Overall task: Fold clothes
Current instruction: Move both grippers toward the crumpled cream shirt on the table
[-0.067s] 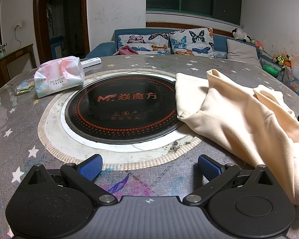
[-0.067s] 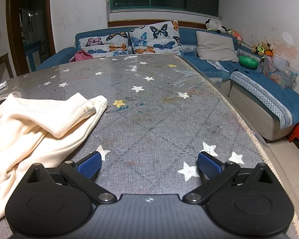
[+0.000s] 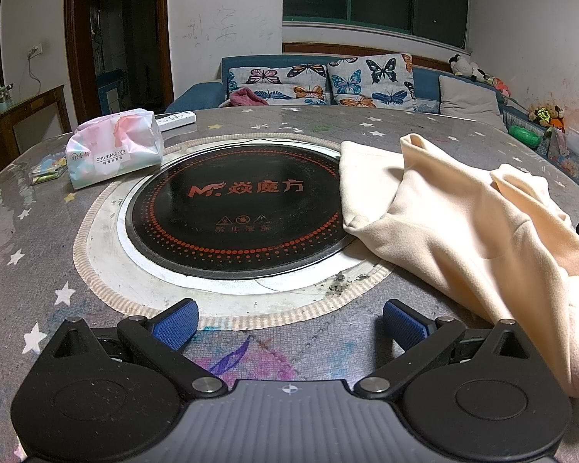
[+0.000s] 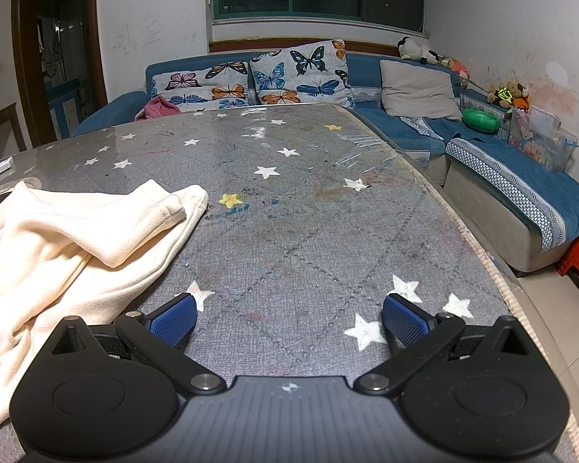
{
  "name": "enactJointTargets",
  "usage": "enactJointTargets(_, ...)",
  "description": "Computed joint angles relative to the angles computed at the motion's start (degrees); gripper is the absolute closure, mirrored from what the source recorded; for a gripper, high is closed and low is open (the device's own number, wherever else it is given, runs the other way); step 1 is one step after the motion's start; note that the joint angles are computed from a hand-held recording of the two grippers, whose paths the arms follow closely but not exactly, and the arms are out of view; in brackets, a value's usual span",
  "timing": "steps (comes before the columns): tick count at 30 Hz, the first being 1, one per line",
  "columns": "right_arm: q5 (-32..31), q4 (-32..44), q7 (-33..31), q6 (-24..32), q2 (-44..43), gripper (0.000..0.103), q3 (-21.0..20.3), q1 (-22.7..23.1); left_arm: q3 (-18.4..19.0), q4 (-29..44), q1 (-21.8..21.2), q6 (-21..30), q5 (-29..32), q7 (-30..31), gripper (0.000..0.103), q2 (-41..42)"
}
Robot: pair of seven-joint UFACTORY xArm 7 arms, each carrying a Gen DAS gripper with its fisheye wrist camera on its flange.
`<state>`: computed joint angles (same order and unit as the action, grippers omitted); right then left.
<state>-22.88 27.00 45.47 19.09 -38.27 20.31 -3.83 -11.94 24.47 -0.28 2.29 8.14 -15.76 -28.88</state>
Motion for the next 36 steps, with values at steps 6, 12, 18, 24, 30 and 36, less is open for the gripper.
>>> enactJointTargets(6,-0.06,0.05,0.08,0.20,-0.07,0.000,0.06,0.07,-0.10,-0.08,0.04,0.11,0.15,-0.15,0.000,-0.20)
enactJointTargets(12,-0.12,0.23,-0.02,0.57,-0.10,0.000,-0.16,0.39,-0.18,0.59,0.15,1.44,0.23,-0.56,0.000,-0.14)
enactJointTargets(18,2.15,-0.04,-1.61,2.46,-2.25,0.000,-1.55,3.94,1.36,1.14,-2.33,4.39,-0.87,-0.94,0.000,-1.67)
enactJointTargets(24,4.00,-0.62,-0.80,3.50,-5.61,0.000,0.28,5.89,1.77,0.77,-4.68,5.42,-1.64,-0.89,0.000,-4.06)
enactJointTargets(30,4.47,-0.43,-0.14,4.07,-8.27,0.000,1.73,7.99,2.75,0.36,-7.61,5.70,-2.93,-0.10,0.000,-6.29)
enactJointTargets(36,6.03,0.16,-1.84,5.17,-9.60,0.000,1.75,11.41,3.20,0.77,-9.91,6.47,-4.23,0.78,0.000,-7.58)
